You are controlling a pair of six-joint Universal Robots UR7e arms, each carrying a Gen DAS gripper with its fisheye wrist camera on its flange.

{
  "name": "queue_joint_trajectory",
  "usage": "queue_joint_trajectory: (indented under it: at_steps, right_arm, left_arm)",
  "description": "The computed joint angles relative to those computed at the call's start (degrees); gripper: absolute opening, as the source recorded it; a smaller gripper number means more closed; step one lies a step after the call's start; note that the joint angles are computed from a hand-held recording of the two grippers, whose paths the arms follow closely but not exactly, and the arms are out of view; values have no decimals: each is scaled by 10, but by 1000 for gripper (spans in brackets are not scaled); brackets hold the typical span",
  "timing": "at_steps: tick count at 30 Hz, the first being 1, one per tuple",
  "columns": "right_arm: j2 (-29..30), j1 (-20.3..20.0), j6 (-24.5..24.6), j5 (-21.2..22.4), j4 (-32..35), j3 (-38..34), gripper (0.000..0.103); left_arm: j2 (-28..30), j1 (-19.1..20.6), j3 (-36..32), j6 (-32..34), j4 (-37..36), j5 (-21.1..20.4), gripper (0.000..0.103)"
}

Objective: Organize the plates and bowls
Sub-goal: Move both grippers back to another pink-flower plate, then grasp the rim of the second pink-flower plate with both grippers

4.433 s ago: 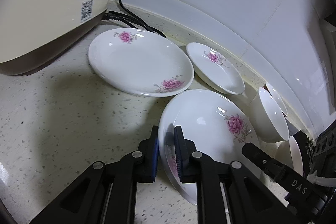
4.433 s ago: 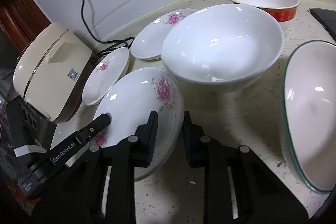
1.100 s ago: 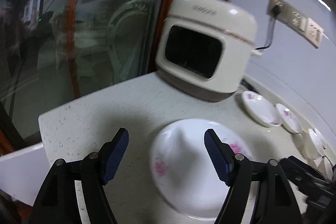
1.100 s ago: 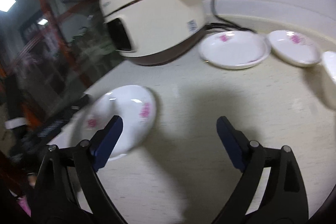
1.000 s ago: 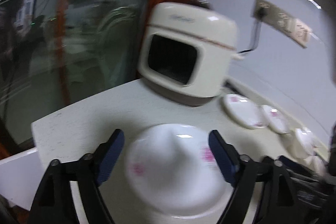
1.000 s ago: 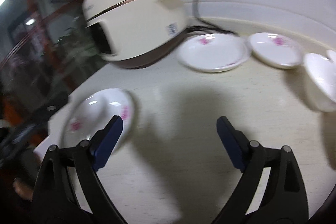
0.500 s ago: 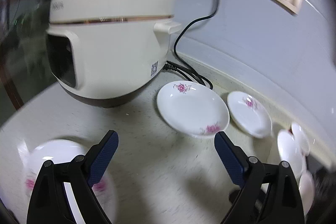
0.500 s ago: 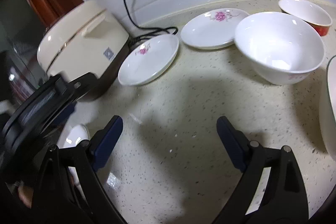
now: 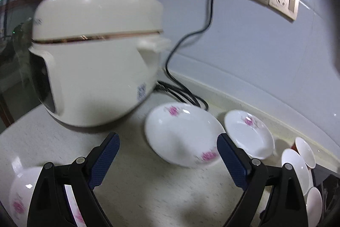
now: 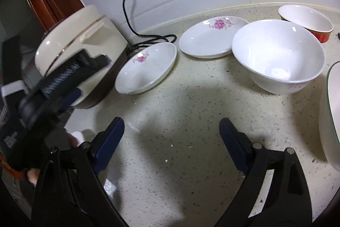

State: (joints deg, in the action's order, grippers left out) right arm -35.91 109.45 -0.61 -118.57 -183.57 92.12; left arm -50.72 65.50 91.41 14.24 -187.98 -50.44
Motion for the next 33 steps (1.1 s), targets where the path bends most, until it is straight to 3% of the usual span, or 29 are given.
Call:
queue_joint_trajectory:
  at_steps: [2,4,6,9,14,19,21,25,33]
  right_arm:
    - [3,-7,10,14,16,-12,92]
    - [10,-14,24,25,32,-32,91]
    - [25,-16,29,18,70,-69,80]
    - [56,-17,32,-5,128,-133,67]
    - [99,-18,42,-17,163,-212,65]
    - [141,-8,24,-70,205,-285,57]
    - [159,-1,1,-109,213,-308,47]
    - [159,3,-37,-106,199,-299,32]
    - [100,11,-18,-145,148,-185,21]
  left_arm:
    - [-2,4,-5,-1,-5,6,94]
    - [-13,12,0,-36,6,-14,94]
    - [-24,19,6,-60,28,-49,94]
    - [-23,14,16,-30,-2,-52,94]
    - [-22,13,23,-22,-51,-55,94]
    - [-23,23,10,-60,-6,-58,94]
    - [-22,23,8,-62,0,-54,94]
    - [-22,23,8,-63,9,-50,94]
    - [-23,30,-3,-83,56,-67,94]
